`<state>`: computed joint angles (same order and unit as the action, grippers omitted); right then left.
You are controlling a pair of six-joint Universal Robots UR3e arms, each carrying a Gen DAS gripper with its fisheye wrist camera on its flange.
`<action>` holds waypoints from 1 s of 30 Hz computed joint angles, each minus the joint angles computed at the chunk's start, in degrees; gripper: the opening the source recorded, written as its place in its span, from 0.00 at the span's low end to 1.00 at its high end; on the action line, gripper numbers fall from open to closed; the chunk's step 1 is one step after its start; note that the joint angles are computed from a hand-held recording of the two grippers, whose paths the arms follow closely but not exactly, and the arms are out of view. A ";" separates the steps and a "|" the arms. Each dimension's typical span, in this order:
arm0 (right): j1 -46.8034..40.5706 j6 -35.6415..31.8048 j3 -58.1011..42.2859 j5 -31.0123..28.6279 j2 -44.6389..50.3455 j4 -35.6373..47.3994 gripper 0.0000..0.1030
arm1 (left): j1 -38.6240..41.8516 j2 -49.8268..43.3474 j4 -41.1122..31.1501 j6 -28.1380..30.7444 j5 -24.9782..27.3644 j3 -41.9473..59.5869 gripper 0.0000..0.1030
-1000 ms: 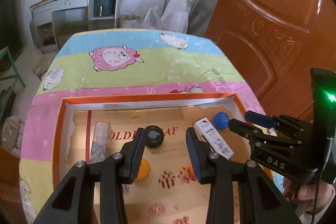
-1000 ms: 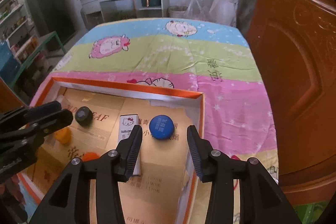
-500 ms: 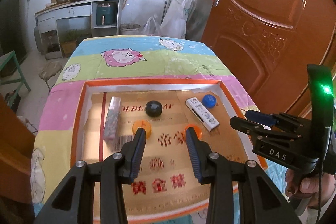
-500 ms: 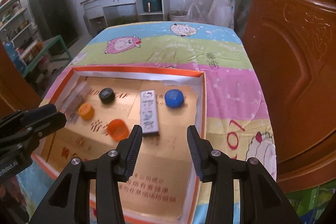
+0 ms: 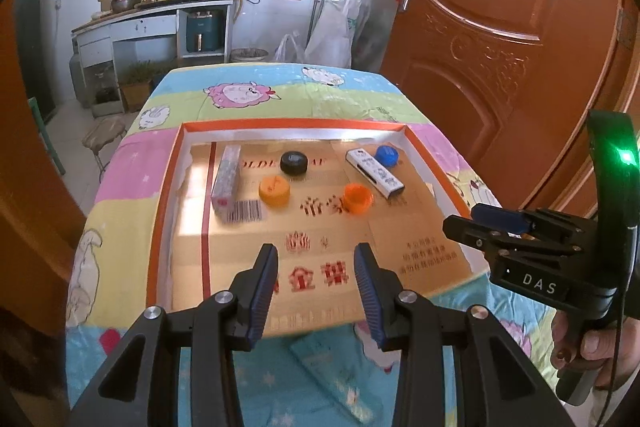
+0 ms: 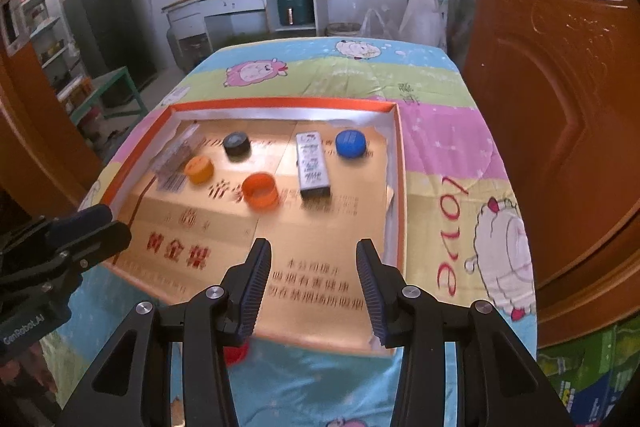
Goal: Organize rigid objects
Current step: 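Withdraw both tools from the box lid back over the quilt, then grasp the teal lighter with left gripper while right grasps the white QR cap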
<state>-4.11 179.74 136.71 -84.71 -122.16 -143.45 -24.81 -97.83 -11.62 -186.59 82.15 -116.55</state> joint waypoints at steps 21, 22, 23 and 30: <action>31.25 24.11 10.76 -16.46 -16.18 2.52 0.59 | -3.71 19.22 10.15 -1.22 6.71 -25.39 0.38; 35.34 26.90 10.98 -18.88 -14.31 0.84 0.61 | -3.19 20.12 10.24 -1.27 6.04 -26.45 0.38; 38.57 28.95 11.31 -20.63 -12.73 -0.71 0.61 | -2.57 21.22 10.46 -1.24 5.25 -27.81 0.38; 59.93 40.78 9.47 -33.74 5.42 -10.46 0.69 | -2.40 24.19 12.11 -0.42 6.18 -32.70 0.38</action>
